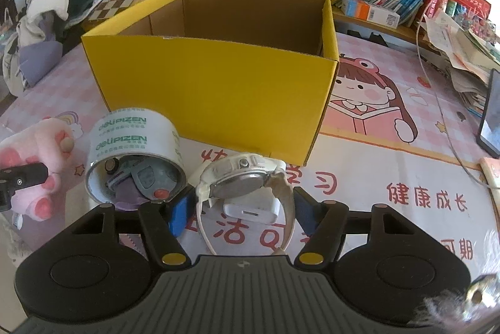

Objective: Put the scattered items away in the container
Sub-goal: 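Close the left tool on the pink pig while the right tool grasps the white watch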

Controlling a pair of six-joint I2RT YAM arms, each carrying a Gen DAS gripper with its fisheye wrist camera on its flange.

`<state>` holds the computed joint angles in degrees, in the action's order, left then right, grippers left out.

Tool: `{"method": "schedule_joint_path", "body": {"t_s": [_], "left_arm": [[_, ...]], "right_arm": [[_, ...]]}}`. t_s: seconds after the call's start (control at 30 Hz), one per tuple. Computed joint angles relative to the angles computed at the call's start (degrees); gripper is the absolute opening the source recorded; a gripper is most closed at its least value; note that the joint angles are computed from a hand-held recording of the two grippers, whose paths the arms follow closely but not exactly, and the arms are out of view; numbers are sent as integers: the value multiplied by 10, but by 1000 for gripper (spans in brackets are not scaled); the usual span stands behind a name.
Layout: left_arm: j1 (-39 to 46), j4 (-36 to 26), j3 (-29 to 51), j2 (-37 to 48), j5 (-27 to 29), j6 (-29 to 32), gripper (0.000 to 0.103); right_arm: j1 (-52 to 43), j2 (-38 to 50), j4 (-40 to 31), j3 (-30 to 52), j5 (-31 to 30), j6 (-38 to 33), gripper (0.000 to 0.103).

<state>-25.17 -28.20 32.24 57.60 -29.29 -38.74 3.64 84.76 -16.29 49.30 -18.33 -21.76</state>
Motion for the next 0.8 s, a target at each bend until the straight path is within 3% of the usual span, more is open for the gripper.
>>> {"method": "schedule_joint_path", "body": {"t_s": [0.8], "left_arm": [[-40, -25, -2, -109, -38, 38, 60]], "right_arm": [[-27, -123, -32, -44, -37, 12, 63]]}}
